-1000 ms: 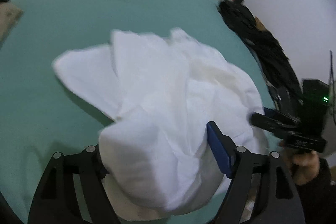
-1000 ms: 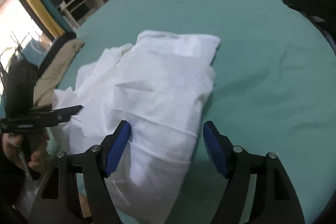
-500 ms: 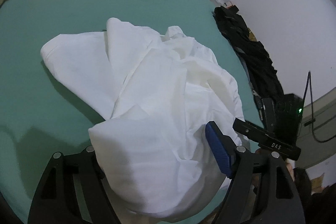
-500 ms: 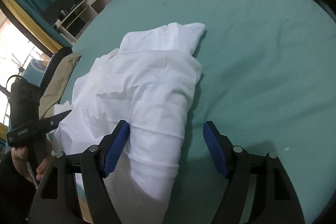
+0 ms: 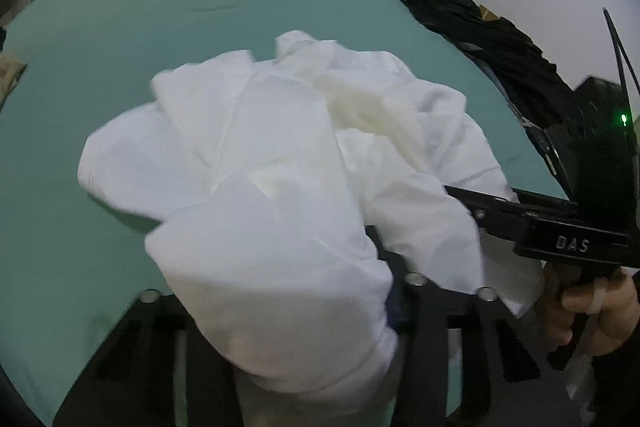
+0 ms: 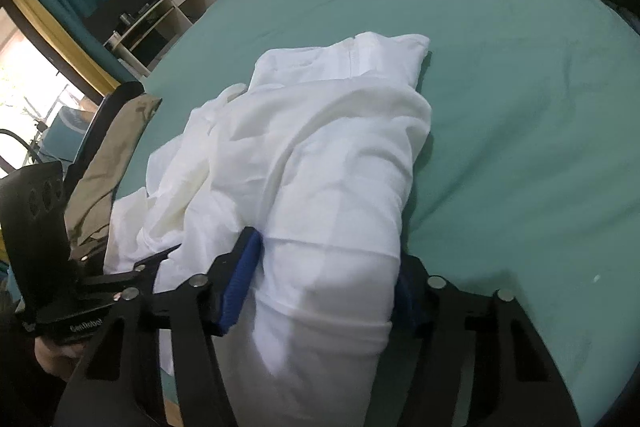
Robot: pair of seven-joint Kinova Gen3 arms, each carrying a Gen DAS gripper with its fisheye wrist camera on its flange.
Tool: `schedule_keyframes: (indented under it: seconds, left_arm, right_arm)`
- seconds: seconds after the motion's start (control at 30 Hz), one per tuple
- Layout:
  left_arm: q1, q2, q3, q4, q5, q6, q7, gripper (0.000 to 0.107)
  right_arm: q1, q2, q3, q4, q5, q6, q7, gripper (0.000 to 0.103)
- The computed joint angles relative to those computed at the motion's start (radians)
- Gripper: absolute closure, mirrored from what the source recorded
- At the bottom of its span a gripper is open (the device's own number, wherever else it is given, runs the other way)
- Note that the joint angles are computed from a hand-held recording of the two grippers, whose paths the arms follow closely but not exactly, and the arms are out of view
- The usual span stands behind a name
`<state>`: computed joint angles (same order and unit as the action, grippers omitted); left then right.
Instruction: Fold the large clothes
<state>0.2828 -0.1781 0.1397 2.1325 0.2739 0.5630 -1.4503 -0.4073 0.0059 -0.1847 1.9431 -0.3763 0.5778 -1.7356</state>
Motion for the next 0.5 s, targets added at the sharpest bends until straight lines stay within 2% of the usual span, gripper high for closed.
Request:
schedule_keyframes:
  seconds: [0.1,0.23,0.37,0.5]
  left_arm:
    - [0.004,-0.011,0.007,-0.001,-0.004,-0.002,0.011,0.077]
    - [0.005,-0.026,0.023,-0.002,-0.028,-0.004,0.039,0.080]
    - [0.018,-0.064,-0.021,0.016,0.012,0.003,0.007,0.082]
    - [-0.001,-0.081,0.002,0.018,-0.006,-0.001,0.049,0.086]
  right_arm:
    - [0.003,-0.006,0.002,0.007,-0.019,-0.005,0.006,0.056]
    - [-0.009,-0.031,-0.007,0.018,0.018,-0.026,-0.032,0.067]
    - [-0.025,-0.054,-0.018,0.023,0.060,-0.044,-0.075,0.072]
    - [-0.040,-0.073,-0.028,0.014,0.115,-0.046,-0.112,0.073]
